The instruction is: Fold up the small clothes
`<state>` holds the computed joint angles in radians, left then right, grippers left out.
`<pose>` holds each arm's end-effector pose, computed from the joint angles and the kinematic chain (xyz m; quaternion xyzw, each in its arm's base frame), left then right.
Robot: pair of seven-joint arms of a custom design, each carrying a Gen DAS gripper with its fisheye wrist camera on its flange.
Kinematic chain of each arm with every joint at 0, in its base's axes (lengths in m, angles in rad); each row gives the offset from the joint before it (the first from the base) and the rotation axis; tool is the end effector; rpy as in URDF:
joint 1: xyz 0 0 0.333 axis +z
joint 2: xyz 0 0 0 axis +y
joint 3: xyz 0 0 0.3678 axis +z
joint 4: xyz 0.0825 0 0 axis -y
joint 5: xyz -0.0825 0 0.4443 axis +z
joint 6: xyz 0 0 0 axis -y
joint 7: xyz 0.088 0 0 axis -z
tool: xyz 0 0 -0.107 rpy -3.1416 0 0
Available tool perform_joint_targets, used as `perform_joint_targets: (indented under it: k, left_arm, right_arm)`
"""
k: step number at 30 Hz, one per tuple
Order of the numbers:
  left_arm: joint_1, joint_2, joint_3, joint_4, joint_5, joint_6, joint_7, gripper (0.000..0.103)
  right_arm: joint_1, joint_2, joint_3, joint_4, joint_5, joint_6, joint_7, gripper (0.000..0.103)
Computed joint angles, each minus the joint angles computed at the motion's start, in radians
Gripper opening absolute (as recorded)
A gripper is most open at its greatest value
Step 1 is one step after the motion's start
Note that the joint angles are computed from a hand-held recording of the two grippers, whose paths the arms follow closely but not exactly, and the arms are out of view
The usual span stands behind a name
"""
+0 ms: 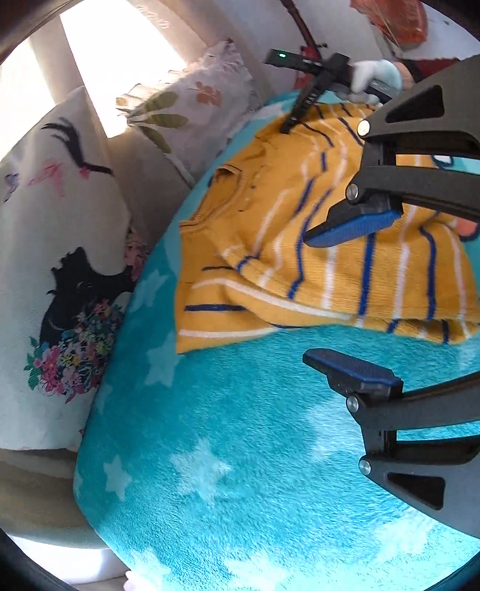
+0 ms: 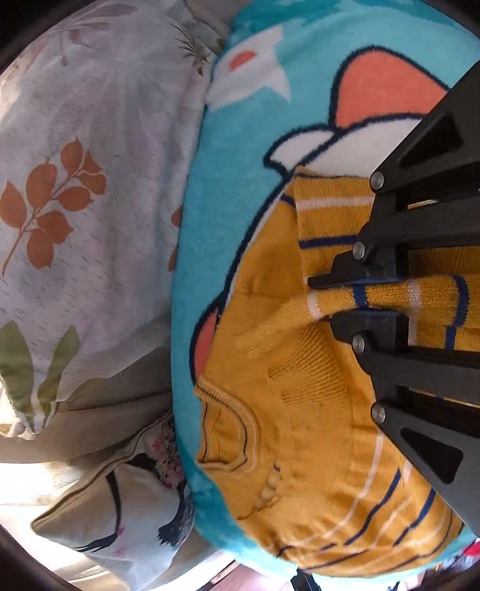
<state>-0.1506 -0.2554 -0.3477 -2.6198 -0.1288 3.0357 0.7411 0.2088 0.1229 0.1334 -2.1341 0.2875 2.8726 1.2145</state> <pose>0.4373 -0.2289 0.4146 -0.7977 0.5084 -0.3197 0.0544 0.6232 0.2026 0.4323 -0.8021 0.5095 -0.1530 0.2713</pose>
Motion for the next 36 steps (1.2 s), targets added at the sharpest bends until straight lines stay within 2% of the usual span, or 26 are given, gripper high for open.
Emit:
perform_joint_targets:
  k: [2, 4, 5, 7, 8, 10, 13, 15, 17, 19, 23, 24, 25, 26, 29, 32, 34, 36]
  left_arm:
    - [-0.017, 0.002, -0.010, -0.012, 0.010, -0.001, 0.012, 0.057]
    - [-0.052, 0.010, 0.003, -0.025, -0.013, 0.008, 0.034, 0.057]
    - [-0.040, 0.010, -0.011, -0.026, -0.001, -0.012, 0.025, 0.055]
    - [-0.005, 0.003, -0.041, -0.024, 0.048, -0.062, -0.007, 0.019]
    - [0.007, -0.014, -0.048, -0.032, 0.064, -0.079, -0.034, 0.019]
    - [0.027, -0.059, -0.058, -0.066, 0.080, -0.071, -0.092, 0.019]
    - [0.097, -0.123, -0.131, -0.082, 0.153, -0.103, -0.194, 0.020]
    - [0.108, -0.165, -0.155, -0.101, 0.176, -0.101, -0.238, 0.021]
    - [0.141, -0.206, -0.210, -0.103, 0.219, -0.127, -0.292, 0.022]
    - [0.161, -0.234, -0.253, -0.102, 0.257, -0.134, -0.341, 0.028]
    - [0.145, -0.245, -0.259, -0.107, 0.273, -0.111, -0.380, 0.036]
    - [0.139, -0.244, -0.256, -0.107, 0.272, -0.114, -0.383, 0.036]
    - [0.146, -0.236, -0.262, -0.095, 0.277, -0.126, -0.391, 0.036]
    - [0.144, -0.238, -0.262, -0.094, 0.281, -0.138, -0.399, 0.036]
    - [0.134, -0.256, -0.258, -0.103, 0.292, -0.166, -0.425, 0.038]
    - [0.117, -0.269, -0.246, -0.124, 0.294, -0.168, -0.444, 0.044]
    - [0.105, -0.264, -0.238, -0.130, 0.293, -0.167, -0.446, 0.044]
    - [0.099, -0.248, -0.232, -0.130, 0.295, -0.160, -0.444, 0.045]
  right_arm:
    - [0.019, -0.003, -0.020, -0.016, -0.074, 0.032, 0.079, 0.023]
    - [0.001, -0.017, 0.001, -0.029, -0.008, 0.043, 0.055, 0.028]
    - [-0.023, -0.031, 0.026, -0.038, 0.101, 0.044, -0.013, 0.029]
    - [-0.064, -0.065, 0.058, -0.048, 0.419, 0.010, -0.233, 0.031]
    - [-0.071, -0.089, 0.053, -0.057, 0.555, -0.016, -0.323, 0.033]
    - [-0.068, -0.144, 0.020, -0.094, 0.743, -0.054, -0.454, 0.041]
    - [-0.041, -0.233, -0.037, -0.173, 0.853, -0.084, -0.562, 0.047]
    - [-0.021, -0.291, -0.076, -0.232, 0.874, -0.115, -0.608, 0.053]
    - [-0.005, -0.344, -0.116, -0.286, 0.870, -0.157, -0.632, 0.054]
    - [0.024, -0.384, -0.145, -0.335, 0.878, -0.177, -0.666, 0.055]
    - [0.084, -0.399, -0.190, -0.386, 0.872, -0.223, -0.692, 0.057]
    - [0.090, -0.391, -0.194, -0.388, 0.848, -0.246, -0.686, 0.045]
    - [0.088, -0.385, -0.194, -0.385, 0.800, -0.269, -0.673, 0.008]
    - [0.087, -0.382, -0.189, -0.383, 0.765, -0.259, -0.659, 0.008]
    - [0.083, -0.381, -0.181, -0.383, 0.702, -0.115, -0.583, 0.008]
    - [0.064, -0.360, -0.181, -0.374, 0.563, -0.070, -0.444, 0.018]
    - [0.091, -0.375, -0.204, -0.388, 0.570, -0.027, -0.446, 0.025]
    - [0.144, -0.403, -0.261, -0.397, 0.648, -0.011, -0.499, 0.033]
